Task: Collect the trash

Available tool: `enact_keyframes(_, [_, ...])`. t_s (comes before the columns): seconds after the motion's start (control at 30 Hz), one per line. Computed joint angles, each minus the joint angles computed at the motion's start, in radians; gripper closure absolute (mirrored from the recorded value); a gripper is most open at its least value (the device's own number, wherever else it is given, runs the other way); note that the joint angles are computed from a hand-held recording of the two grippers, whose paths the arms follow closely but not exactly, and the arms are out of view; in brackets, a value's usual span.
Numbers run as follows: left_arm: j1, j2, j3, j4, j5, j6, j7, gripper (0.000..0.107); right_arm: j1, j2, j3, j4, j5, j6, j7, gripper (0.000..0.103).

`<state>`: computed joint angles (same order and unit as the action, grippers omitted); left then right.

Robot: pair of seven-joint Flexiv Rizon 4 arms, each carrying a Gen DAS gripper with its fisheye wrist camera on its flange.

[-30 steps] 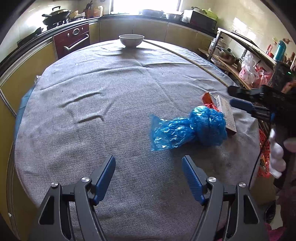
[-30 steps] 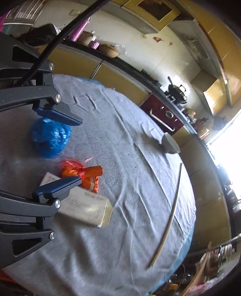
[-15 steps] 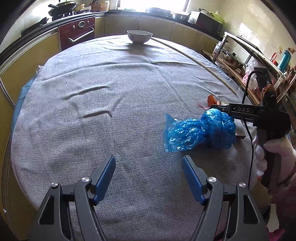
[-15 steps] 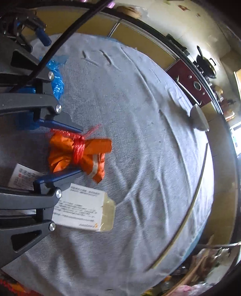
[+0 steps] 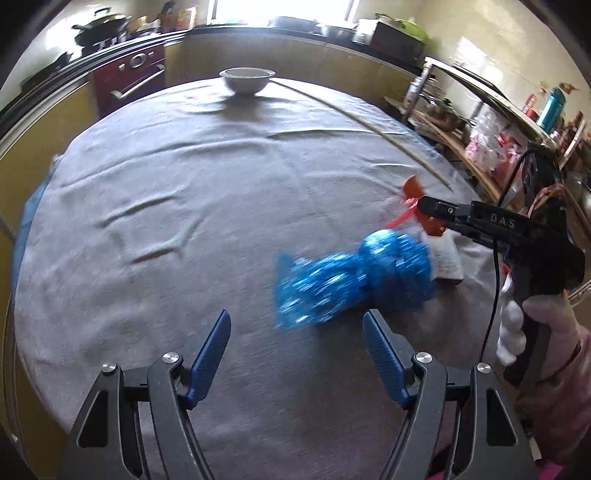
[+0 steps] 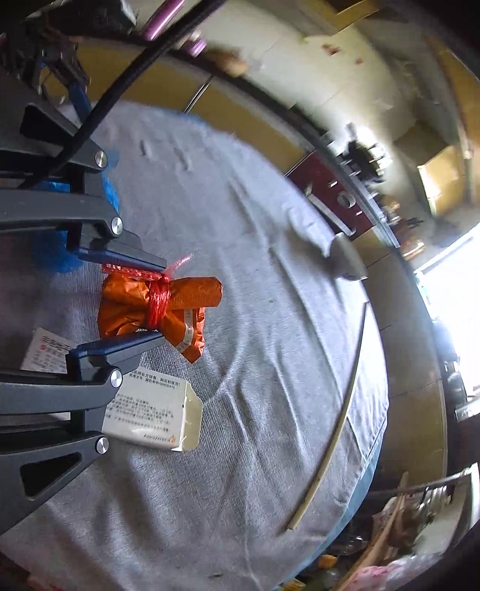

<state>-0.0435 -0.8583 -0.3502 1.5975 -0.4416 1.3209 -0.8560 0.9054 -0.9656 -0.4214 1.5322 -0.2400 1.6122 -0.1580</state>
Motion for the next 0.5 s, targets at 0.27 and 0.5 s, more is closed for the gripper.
enact_keyframes(0.27, [-0.077, -0.072, 0.017, -0.162, 0.021, -0.115, 0.004, 0.026, 0.14, 0.054, -0.12, 0.191, 0.165, 0.147, -0.024, 0.068])
enact_keyframes(0.5, [-0.132, -0.142, 0.05, -0.264, 0.018, -0.177, -0.027, 0.026, 0.123, 0.09, -0.061, 0.235, 0.266, 0.197, -0.107, 0.062])
